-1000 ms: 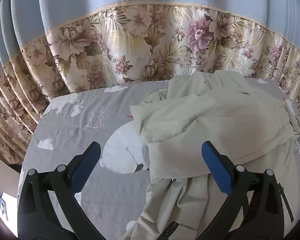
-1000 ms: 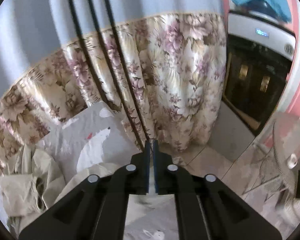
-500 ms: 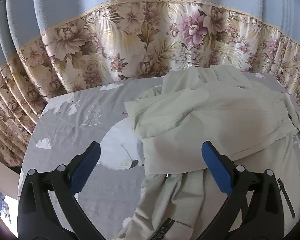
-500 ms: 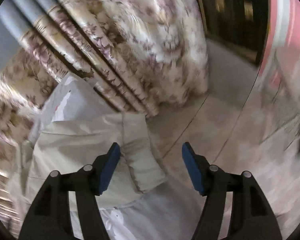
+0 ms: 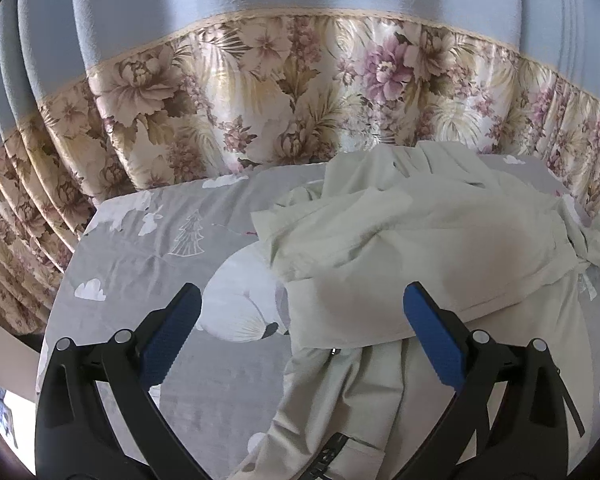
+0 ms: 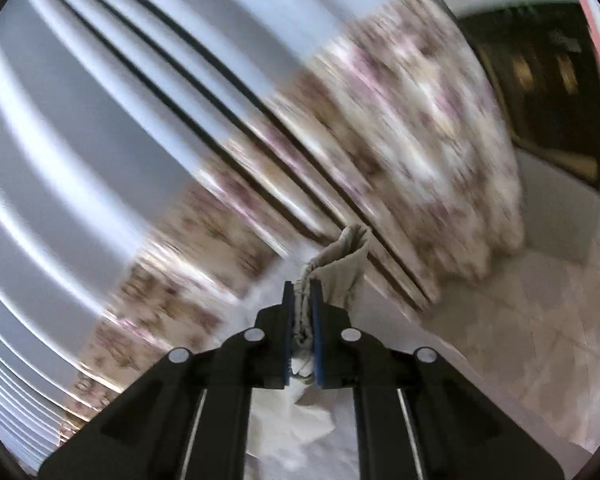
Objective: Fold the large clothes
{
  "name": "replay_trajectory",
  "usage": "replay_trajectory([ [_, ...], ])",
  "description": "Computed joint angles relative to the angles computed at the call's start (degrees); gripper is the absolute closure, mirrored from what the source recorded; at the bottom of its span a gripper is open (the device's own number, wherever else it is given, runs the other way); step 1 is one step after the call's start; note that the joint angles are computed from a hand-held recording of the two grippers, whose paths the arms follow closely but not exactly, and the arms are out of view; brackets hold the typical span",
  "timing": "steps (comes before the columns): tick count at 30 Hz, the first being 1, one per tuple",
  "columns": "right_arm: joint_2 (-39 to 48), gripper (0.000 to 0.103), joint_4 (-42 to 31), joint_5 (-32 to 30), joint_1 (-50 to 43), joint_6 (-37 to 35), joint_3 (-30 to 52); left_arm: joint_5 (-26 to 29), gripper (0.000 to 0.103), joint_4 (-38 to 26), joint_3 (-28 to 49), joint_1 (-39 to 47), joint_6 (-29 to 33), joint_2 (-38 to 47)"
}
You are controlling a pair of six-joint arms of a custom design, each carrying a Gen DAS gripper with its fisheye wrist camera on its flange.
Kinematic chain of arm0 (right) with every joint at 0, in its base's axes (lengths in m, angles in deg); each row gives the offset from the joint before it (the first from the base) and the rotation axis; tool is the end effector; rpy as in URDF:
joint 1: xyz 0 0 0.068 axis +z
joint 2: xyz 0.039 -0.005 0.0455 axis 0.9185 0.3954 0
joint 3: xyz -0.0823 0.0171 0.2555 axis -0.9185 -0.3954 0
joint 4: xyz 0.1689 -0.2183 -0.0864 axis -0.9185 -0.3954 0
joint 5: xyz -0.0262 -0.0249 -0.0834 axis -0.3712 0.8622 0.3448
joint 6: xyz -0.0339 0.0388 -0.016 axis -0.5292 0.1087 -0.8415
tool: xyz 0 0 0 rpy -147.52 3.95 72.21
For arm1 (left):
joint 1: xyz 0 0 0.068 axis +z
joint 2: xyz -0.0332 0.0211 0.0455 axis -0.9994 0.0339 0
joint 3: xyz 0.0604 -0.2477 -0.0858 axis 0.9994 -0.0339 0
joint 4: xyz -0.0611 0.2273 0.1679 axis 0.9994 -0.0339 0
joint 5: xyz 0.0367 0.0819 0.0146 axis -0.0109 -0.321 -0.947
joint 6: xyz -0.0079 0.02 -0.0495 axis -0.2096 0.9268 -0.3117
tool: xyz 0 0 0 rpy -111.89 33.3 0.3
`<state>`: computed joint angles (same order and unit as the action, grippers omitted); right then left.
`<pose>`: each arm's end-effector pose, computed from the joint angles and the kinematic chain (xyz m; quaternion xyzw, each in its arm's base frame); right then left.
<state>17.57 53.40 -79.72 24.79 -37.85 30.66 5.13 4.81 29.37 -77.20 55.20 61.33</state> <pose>0.3166 -0.2459 0.2823 0.1944 0.8173 0.2974 0.4536 0.1784 0.0398 0.2326 -0.1494 0.9124 0.0928 0.3697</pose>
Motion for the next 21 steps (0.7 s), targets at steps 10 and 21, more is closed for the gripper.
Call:
replay_trajectory([
  [10, -14.0, 0.095, -2.2, 14.7, 27.9, 0.1, 1.7, 6.8, 0.003, 0.6, -0.3, 9.0, 3.5, 0.0],
  [21, -8.9, 0.036, -16.2, 16.4, 50.8, -12.8, 5.5, 10.9, 0.003, -1.8, 0.2, 17.5, 6.5, -1.4],
])
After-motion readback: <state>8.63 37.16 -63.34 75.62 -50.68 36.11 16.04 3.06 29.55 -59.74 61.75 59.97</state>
